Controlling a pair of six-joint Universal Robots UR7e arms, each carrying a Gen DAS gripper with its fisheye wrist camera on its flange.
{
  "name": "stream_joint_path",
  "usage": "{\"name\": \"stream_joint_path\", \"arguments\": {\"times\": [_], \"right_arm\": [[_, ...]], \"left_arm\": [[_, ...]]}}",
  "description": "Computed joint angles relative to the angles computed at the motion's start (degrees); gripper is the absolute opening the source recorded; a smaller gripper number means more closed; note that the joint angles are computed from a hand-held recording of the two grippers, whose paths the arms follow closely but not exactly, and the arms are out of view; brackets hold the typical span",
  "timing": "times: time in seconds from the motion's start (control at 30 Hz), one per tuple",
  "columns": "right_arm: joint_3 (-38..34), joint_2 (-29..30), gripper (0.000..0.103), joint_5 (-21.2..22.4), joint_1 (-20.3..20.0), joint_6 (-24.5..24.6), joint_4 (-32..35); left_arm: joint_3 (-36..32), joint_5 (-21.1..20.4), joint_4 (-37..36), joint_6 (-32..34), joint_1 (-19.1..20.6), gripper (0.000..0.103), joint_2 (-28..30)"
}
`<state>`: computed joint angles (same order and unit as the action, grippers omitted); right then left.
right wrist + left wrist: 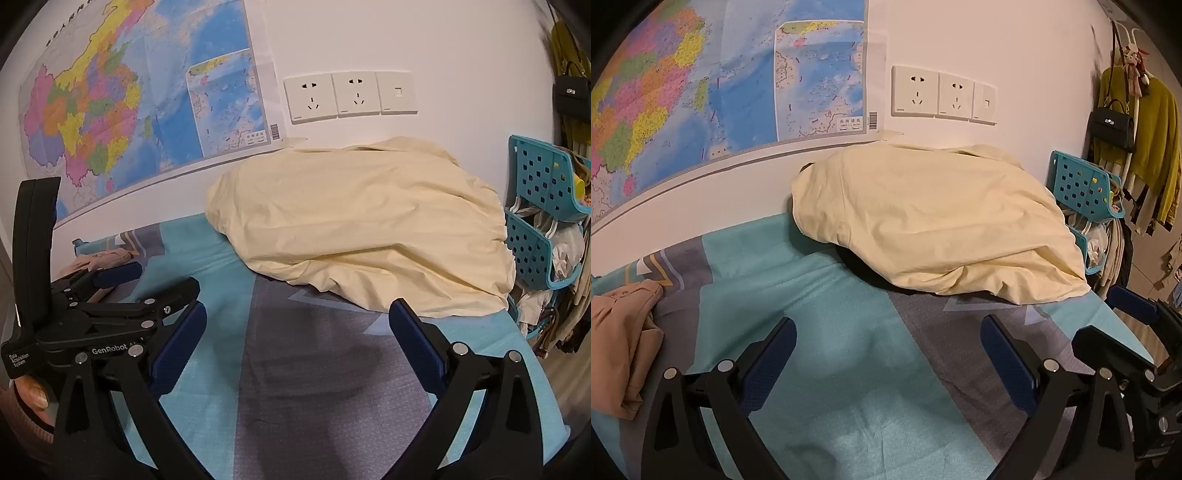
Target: Fold large clothes
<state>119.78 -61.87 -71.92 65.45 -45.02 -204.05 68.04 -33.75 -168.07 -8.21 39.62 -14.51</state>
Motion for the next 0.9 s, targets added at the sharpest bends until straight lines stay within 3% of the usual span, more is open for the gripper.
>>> {"name": "stream_joint_path", "arguments": {"times": [0.9], "right_arm": [[-0.1,0.18,0.097,-0.33,0.36,-0.46,-0.21]], "left_arm": [[0.12,0.06,-0.28,-0.12,-0.01,0.096,0.21]]}}
